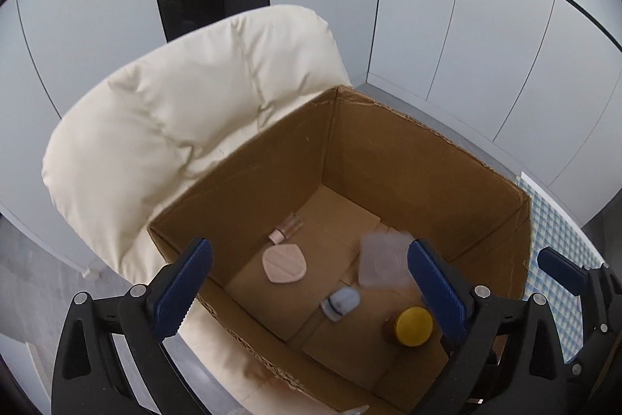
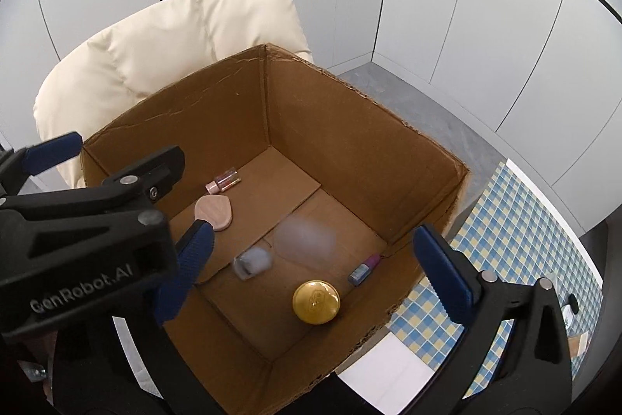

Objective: Organize objects
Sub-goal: 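Lower both held items into the cardboard box and open both tools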

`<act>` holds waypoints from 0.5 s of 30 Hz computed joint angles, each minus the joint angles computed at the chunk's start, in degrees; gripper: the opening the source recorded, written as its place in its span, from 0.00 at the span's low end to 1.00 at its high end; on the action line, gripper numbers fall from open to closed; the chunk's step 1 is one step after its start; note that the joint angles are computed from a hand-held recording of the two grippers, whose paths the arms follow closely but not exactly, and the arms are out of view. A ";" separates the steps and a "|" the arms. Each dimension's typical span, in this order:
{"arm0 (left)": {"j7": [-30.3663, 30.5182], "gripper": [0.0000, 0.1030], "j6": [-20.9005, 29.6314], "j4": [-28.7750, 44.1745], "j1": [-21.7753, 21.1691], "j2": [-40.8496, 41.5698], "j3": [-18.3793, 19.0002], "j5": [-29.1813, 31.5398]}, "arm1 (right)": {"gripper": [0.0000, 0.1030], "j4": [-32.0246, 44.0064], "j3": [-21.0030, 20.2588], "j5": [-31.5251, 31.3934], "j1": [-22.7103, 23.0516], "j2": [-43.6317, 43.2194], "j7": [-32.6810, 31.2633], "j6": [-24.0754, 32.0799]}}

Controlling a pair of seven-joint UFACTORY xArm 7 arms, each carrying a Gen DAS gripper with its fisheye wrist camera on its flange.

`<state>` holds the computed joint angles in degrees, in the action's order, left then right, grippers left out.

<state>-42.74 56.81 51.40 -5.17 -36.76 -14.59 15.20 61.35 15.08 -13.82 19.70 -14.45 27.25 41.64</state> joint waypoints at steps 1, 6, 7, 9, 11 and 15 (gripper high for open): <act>0.02 0.98 0.09 -0.12 -0.12 -0.16 0.14 -0.23 | 1.00 -0.10 -0.19 0.53 0.16 -0.21 -0.33 0.08; 0.57 0.98 0.08 -0.41 -0.57 -0.72 0.00 -0.50 | 1.00 0.10 -0.25 1.38 0.34 -0.42 -0.96 0.71; 0.87 0.98 0.03 -0.35 -0.66 -0.71 0.04 -0.49 | 1.00 0.07 -0.31 1.68 0.40 -0.45 -1.13 0.65; 0.99 0.98 0.16 -0.31 -0.67 -0.90 -0.03 -0.54 | 1.00 0.30 -0.33 2.03 0.38 -0.15 -1.00 0.63; 0.79 0.98 0.26 -0.23 -0.46 -0.95 -0.07 -0.53 | 1.00 0.30 -0.48 2.70 0.49 -0.06 -1.01 0.55; 0.79 0.98 0.50 -0.35 -0.69 -1.01 0.56 -1.82 | 1.00 0.03 -0.73 3.87 0.58 -0.23 -1.15 0.39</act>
